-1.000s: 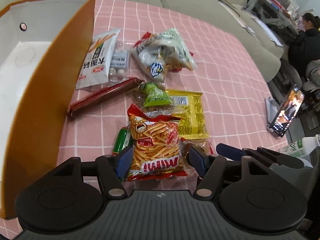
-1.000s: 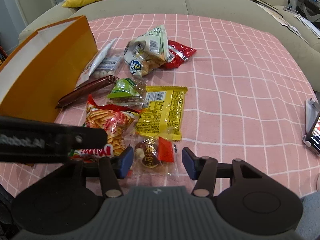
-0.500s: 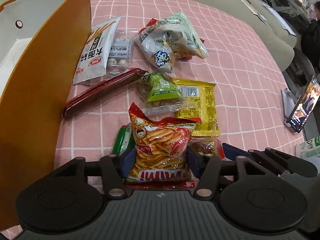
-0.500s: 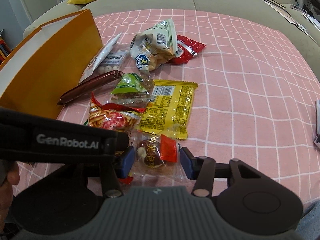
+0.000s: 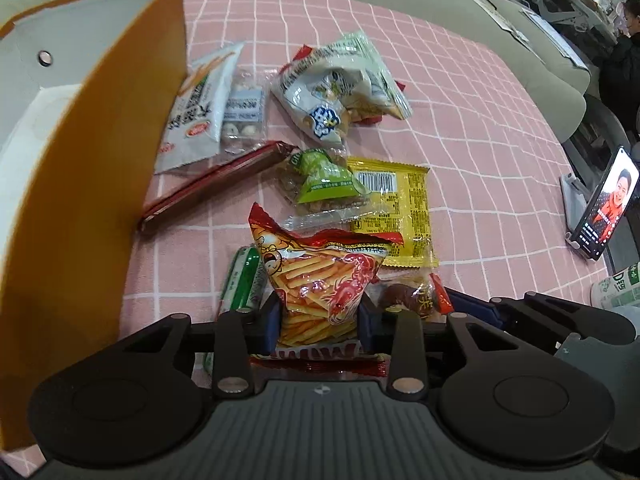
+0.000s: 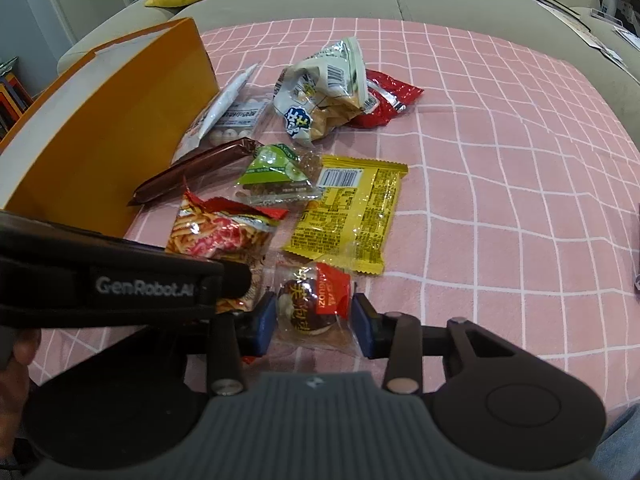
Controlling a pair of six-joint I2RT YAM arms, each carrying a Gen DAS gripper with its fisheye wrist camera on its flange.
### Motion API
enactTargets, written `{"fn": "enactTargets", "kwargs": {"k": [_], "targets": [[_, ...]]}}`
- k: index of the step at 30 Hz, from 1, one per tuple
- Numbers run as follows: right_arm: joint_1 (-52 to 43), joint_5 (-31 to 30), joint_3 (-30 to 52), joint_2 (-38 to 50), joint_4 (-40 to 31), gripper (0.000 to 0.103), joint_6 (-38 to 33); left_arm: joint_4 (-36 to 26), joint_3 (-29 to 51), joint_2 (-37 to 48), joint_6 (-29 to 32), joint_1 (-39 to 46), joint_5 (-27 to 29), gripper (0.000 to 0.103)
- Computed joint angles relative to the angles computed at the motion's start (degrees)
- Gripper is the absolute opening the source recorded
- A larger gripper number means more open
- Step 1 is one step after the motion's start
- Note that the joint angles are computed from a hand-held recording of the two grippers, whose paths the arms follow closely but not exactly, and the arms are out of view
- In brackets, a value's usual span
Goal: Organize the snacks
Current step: 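Carry both packets over the white box and open both tools to drop them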
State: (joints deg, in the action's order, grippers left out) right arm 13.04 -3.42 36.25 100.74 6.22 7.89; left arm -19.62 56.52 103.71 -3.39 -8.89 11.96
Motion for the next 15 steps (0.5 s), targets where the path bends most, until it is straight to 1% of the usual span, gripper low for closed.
{"fn": "enactTargets", "kwargs": {"k": [5, 9, 13, 15], "targets": [[0.8, 1.4, -1.4, -3.6, -0.4, 0.038, 0.2, -1.4, -2.1, -6.1, 0.7, 1.8, 0.2, 0.041], [2.3, 2.5, -2.9, -9.6, -0.6, 0.038, 0.3, -4.7, -2.0, -11.1, 1.5, 4.2, 2.4, 0.041], [4.2, 2.1, -2.6, -14.9, -2.8, 0.038, 1.7, -7.7, -1.3, -16.3, 3.2, 6.4, 2.8, 0.041], [5.7, 2.3, -2.0, -16.9, -3.7, 0.038, 2.0, -9.9, -0.1, -18.0, 4.0, 8.7, 4.4, 0.041]]}}
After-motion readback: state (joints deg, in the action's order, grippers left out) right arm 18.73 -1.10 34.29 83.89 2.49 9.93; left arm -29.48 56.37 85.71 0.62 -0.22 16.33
